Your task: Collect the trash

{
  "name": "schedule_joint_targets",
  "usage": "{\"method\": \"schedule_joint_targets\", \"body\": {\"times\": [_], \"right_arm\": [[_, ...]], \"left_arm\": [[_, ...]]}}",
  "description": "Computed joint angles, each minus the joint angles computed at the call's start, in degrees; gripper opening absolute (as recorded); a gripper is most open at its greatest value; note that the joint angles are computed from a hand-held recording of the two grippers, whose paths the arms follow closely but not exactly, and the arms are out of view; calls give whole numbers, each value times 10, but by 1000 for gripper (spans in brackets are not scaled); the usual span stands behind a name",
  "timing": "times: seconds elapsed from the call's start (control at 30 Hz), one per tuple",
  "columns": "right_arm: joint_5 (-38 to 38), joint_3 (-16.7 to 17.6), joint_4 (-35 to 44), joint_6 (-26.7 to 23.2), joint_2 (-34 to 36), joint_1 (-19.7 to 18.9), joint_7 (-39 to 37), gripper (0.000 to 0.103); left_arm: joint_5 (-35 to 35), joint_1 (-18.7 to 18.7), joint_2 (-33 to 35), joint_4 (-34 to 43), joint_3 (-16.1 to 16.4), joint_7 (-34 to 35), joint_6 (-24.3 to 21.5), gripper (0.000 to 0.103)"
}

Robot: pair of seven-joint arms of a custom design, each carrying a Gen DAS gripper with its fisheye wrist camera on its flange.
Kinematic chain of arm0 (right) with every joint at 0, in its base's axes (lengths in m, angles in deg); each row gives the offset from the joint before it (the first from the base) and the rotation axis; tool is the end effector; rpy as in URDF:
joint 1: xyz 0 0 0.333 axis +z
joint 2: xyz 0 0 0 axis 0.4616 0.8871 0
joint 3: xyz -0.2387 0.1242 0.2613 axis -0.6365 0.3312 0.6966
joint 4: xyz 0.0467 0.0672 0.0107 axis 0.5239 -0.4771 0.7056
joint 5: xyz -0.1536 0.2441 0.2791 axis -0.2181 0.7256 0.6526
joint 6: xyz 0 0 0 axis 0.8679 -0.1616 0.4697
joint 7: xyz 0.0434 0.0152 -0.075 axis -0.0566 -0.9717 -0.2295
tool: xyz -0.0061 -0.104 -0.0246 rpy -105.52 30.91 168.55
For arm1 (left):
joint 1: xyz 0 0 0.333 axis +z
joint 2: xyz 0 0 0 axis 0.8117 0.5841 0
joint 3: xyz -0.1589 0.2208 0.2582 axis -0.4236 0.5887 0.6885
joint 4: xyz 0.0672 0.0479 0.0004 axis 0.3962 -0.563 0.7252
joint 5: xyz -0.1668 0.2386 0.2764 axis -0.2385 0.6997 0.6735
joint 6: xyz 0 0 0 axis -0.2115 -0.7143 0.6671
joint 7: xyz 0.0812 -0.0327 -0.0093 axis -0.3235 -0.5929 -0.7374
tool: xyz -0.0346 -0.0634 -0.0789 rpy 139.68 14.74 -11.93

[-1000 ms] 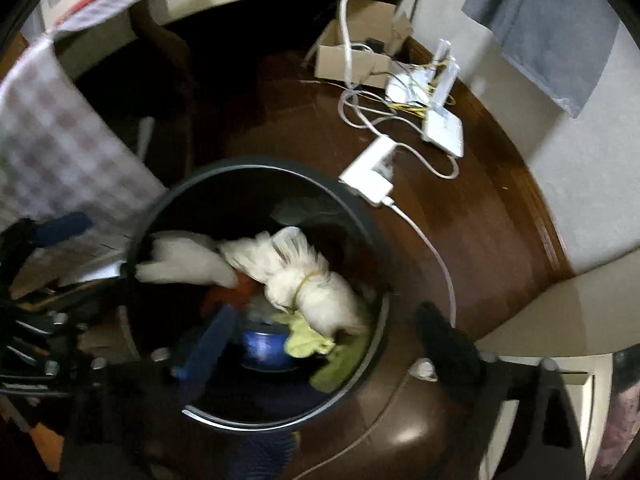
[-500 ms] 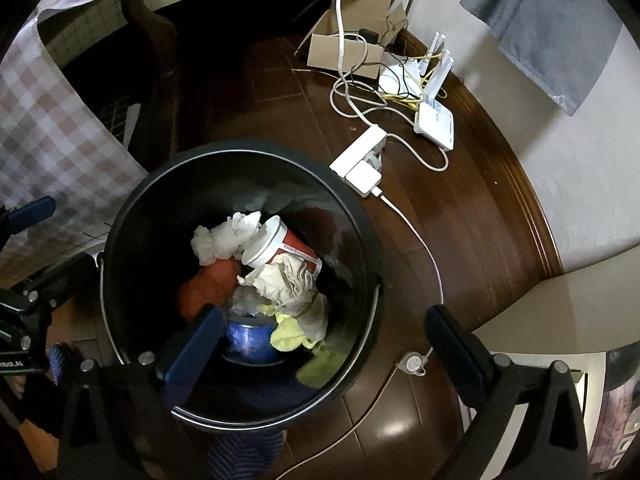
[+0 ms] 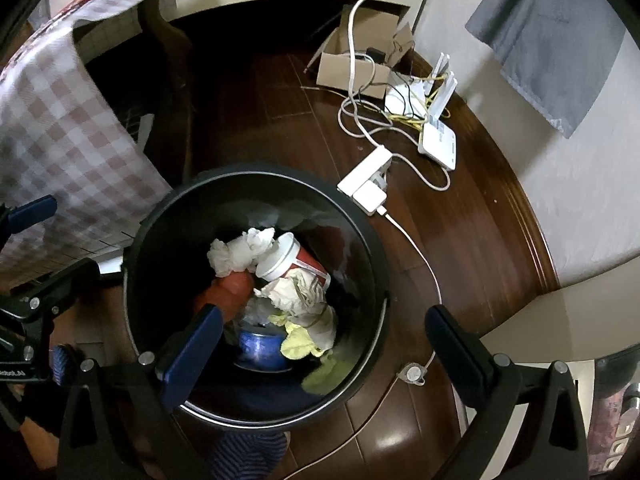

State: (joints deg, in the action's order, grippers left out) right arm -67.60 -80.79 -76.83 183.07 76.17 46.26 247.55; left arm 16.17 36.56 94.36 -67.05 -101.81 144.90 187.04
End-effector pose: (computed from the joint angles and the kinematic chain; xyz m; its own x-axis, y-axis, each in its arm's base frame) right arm 0.6384 0.2181 0.2699 -0.3817 -0.9207 0.0819 -0.8632 0.3234 -0.3876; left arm 0.7410 -0.3544 0.3002 -0.7703 -0.6324 0.0815 -0.5654 0.6185 -0.5457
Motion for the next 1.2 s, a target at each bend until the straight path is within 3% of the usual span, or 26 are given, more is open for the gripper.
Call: {"method": "schedule_joint_targets", "body": {"times": [0.33, 0.77, 0.97, 1.2], "right_arm": [[-46, -8, -4, -22, -38, 32, 44, 102], [-150, 7, 11, -80, -95, 86, 180, 102], [-191, 24, 25, -128, -119, 107, 219, 102], [-225, 45, 37, -186, -144, 134, 257, 102]], "left_arm": [[-37, 38, -55, -63, -30, 57, 42, 102], [-128, 99, -146, -157, -69, 155, 116, 102], [-200, 141, -183, -192, -101, 223, 130, 102], [-352, 199, -246, -232, -153, 360, 138, 102]]}}
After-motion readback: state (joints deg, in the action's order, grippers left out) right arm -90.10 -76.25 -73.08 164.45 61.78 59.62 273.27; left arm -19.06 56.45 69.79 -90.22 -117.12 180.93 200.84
